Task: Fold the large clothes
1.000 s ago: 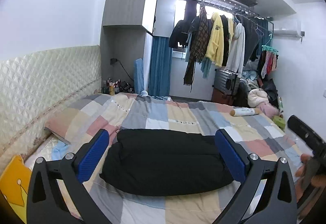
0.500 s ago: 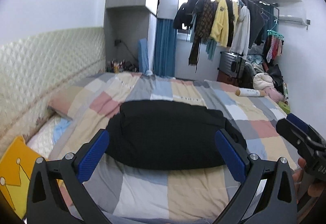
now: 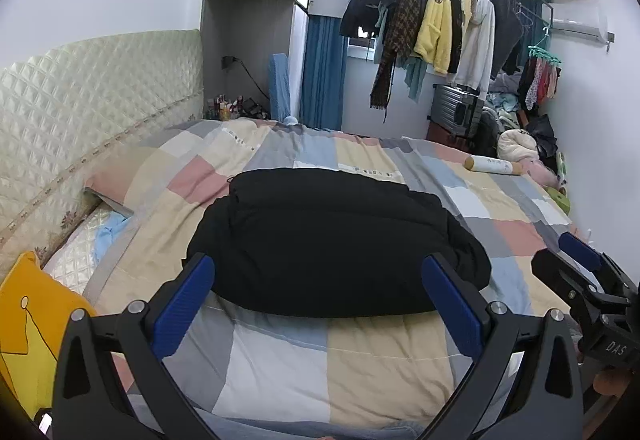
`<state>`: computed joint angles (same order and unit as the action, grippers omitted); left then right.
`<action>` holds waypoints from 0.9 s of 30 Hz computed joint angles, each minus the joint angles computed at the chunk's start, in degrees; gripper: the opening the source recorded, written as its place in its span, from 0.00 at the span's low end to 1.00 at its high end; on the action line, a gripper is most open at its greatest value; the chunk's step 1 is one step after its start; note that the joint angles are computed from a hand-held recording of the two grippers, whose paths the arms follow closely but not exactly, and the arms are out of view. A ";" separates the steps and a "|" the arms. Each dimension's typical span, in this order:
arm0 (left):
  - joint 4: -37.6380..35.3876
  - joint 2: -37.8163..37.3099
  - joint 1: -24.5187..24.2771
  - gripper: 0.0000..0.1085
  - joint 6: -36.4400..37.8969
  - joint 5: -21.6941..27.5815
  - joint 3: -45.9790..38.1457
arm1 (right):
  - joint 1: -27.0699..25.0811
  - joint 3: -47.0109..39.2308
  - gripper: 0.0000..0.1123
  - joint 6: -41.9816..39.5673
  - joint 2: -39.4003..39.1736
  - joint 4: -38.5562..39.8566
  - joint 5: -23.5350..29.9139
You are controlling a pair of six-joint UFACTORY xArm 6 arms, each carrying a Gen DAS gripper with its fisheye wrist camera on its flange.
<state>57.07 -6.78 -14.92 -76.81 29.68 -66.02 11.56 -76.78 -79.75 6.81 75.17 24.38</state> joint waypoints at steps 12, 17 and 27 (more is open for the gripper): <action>-0.57 0.97 0.59 0.95 -0.78 1.47 -0.26 | 0.17 -0.64 0.92 2.86 1.65 -2.95 -0.83; -1.34 0.71 0.92 0.95 -0.36 0.51 0.20 | 0.35 -0.60 0.92 3.46 1.72 -3.48 -1.24; -2.05 0.53 0.90 0.95 0.43 0.26 0.34 | 0.29 -0.16 0.92 2.25 1.30 -1.85 -2.29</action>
<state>55.02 -6.25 -14.02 -76.38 29.94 -65.68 11.85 -76.95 -77.50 8.11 73.33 22.09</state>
